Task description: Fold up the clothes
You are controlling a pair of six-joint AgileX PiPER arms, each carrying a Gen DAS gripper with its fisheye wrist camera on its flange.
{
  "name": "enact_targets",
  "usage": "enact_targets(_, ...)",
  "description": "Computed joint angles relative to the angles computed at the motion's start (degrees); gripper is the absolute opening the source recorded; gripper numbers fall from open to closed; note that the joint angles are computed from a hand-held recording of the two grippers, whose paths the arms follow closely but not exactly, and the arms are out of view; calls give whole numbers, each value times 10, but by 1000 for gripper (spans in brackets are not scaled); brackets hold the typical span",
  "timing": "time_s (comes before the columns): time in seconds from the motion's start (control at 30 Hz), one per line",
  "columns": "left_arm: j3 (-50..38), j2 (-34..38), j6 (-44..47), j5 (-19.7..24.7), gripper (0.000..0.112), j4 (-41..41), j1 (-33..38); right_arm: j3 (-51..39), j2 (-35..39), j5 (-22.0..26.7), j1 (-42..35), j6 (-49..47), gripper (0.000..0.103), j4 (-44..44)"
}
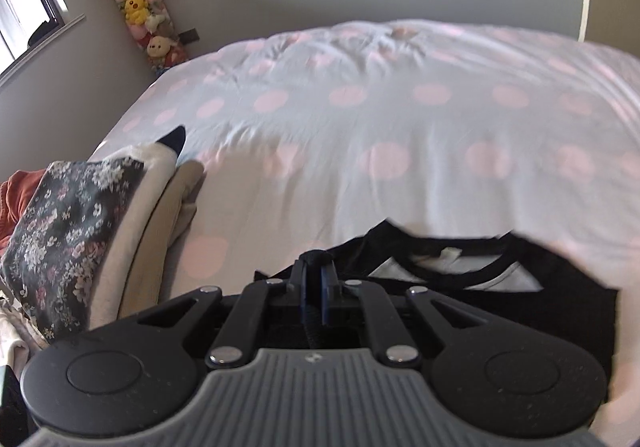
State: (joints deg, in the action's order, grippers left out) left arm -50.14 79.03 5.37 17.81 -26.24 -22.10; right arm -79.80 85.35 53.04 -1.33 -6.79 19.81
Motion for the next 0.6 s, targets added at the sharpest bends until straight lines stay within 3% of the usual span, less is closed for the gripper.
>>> enact_targets(0.17,-1,20,70,-9,37,-58,6,51,27,-45,16,-40,9,53)
enact_targets(0.27,1,30,105,-11,37,-95,10,70,40,-67,20,-72,17,84)
enact_targets(0.33,3,34,133,-14,38,-121,12,83,33,-74,9,-105,31,110)
enact_targets(0.4,4,36,144,-16,40,-131,13,95,26,-79,-3,-141,35,137)
enact_targets(0.6,11,45,223,-11,41,-237,22,165,-44,-40,-138,-295,35,236)
